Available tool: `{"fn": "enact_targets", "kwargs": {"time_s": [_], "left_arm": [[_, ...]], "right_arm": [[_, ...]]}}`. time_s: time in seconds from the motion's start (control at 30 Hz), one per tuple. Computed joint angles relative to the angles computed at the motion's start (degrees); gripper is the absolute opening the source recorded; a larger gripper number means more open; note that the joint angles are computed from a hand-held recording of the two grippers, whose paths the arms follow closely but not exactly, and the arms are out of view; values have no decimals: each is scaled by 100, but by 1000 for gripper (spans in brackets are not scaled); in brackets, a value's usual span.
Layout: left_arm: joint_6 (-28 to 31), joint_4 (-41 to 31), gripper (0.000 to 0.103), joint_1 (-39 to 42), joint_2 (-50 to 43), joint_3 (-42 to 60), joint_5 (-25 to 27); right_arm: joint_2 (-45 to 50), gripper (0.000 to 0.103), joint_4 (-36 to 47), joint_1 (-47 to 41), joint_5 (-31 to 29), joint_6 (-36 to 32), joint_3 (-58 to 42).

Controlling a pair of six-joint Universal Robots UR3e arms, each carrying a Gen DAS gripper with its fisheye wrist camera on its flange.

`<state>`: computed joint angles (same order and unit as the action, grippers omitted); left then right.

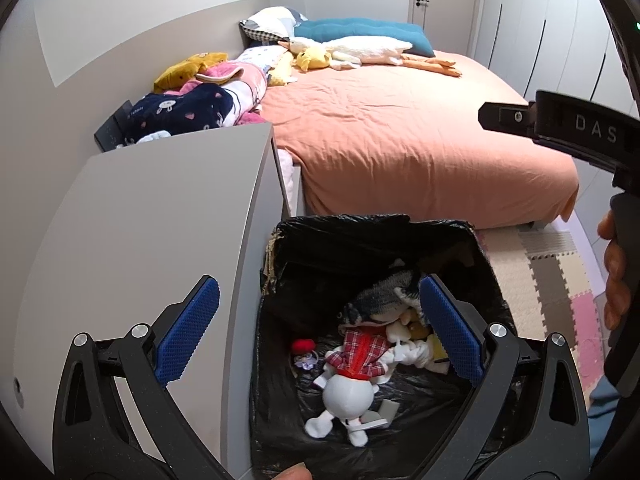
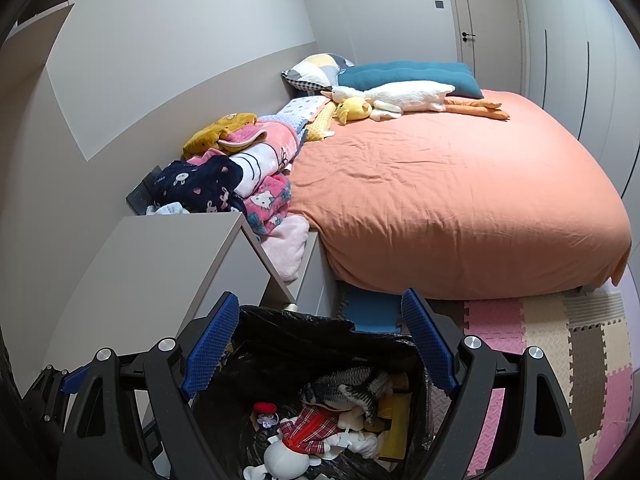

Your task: Collect trash

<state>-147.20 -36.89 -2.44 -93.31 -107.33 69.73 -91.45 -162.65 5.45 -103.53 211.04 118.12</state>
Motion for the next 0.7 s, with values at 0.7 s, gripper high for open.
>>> {"fn": "enact_targets", "kwargs": {"time_s": [0.7], "left_arm": [[12, 2, 97, 76, 113, -37, -56]], "right_arm": [[70, 84, 9, 101, -67, 48, -65]]}}
